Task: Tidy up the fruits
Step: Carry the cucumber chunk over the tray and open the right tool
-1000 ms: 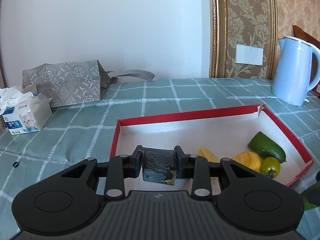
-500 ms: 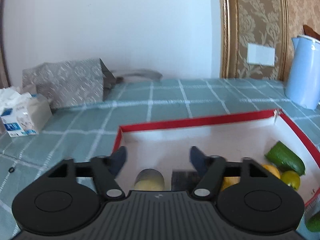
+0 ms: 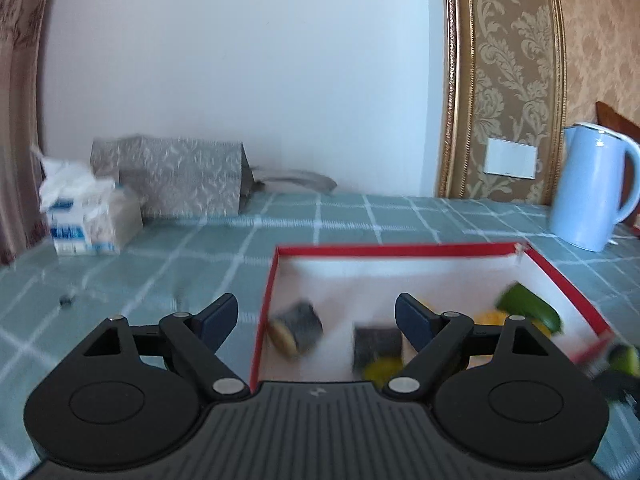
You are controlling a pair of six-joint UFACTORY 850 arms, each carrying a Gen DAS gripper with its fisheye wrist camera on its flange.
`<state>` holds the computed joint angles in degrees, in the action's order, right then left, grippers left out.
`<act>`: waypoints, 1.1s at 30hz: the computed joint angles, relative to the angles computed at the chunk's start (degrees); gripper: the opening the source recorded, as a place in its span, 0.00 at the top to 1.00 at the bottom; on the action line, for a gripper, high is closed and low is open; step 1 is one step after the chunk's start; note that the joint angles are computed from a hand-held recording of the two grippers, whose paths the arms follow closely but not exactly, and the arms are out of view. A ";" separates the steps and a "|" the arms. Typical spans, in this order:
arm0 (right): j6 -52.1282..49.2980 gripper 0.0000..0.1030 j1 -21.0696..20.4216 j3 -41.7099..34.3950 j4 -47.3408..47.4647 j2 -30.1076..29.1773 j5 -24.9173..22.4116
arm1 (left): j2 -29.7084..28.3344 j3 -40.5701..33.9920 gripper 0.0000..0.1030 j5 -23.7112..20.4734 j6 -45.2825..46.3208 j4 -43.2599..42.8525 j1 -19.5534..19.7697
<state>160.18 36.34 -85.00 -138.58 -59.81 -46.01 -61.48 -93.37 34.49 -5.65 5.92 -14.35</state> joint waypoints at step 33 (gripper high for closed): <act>-19.61 0.70 -1.07 -14.92 8.42 -5.88 0.79 | 3.50 9.40 0.01 -5.22 -12.45 21.16 1.05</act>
<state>140.57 35.27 -99.92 -130.16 -65.69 -45.22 -57.99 -83.96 29.27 -18.10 27.08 -13.30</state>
